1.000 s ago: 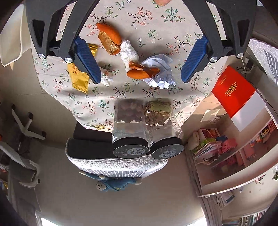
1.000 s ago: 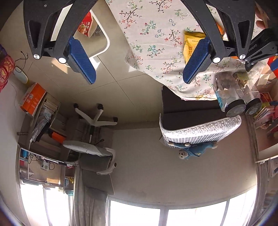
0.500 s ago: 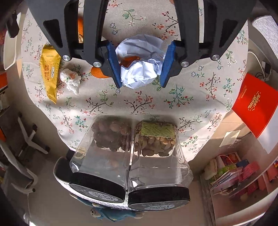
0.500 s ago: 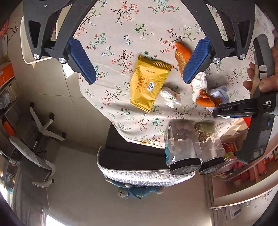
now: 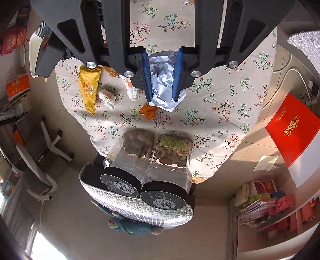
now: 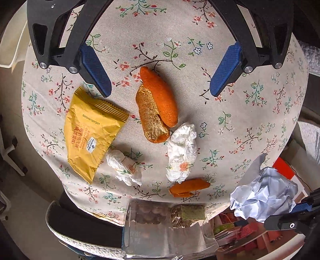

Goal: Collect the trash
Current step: 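Grasp the crumpled white paper with the left tool while the right tool approaches the orange peel, then grasp the orange peel with the right tool while the left tool holds the paper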

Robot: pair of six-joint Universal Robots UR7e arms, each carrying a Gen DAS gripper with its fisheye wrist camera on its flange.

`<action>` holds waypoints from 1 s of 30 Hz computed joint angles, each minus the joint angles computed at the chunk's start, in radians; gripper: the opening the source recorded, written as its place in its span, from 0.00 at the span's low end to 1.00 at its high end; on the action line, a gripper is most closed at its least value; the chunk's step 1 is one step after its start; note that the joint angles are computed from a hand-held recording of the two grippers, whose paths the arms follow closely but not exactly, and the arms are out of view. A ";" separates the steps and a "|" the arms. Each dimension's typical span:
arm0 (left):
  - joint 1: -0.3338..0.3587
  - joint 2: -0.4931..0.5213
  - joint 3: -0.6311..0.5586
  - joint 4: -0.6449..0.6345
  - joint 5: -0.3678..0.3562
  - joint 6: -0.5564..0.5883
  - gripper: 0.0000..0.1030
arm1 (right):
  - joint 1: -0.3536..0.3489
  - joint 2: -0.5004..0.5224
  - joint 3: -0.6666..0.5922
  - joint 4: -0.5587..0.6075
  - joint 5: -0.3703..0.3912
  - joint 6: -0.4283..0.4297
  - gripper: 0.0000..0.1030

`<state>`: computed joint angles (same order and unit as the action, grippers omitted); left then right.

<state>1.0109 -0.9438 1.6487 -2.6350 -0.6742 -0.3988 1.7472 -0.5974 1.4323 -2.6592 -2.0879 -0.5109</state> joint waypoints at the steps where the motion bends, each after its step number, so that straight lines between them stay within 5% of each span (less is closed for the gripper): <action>1: -0.002 -0.007 0.005 0.012 0.004 -0.012 0.20 | -0.004 0.004 -0.010 0.026 -0.002 0.033 0.50; 2: -0.006 -0.012 0.010 0.016 0.011 -0.017 0.20 | -0.008 -0.003 -0.001 0.010 0.020 0.032 0.48; 3: -0.009 -0.014 0.014 0.012 0.018 -0.016 0.20 | -0.011 -0.006 -0.006 0.035 0.031 0.049 0.31; 5: -0.013 -0.016 0.020 0.003 0.030 -0.009 0.20 | -0.014 -0.019 -0.004 0.059 0.052 0.076 0.23; 30: -0.093 0.020 0.052 -0.219 0.082 0.111 0.20 | 0.024 -0.189 0.140 -0.296 0.255 0.006 0.14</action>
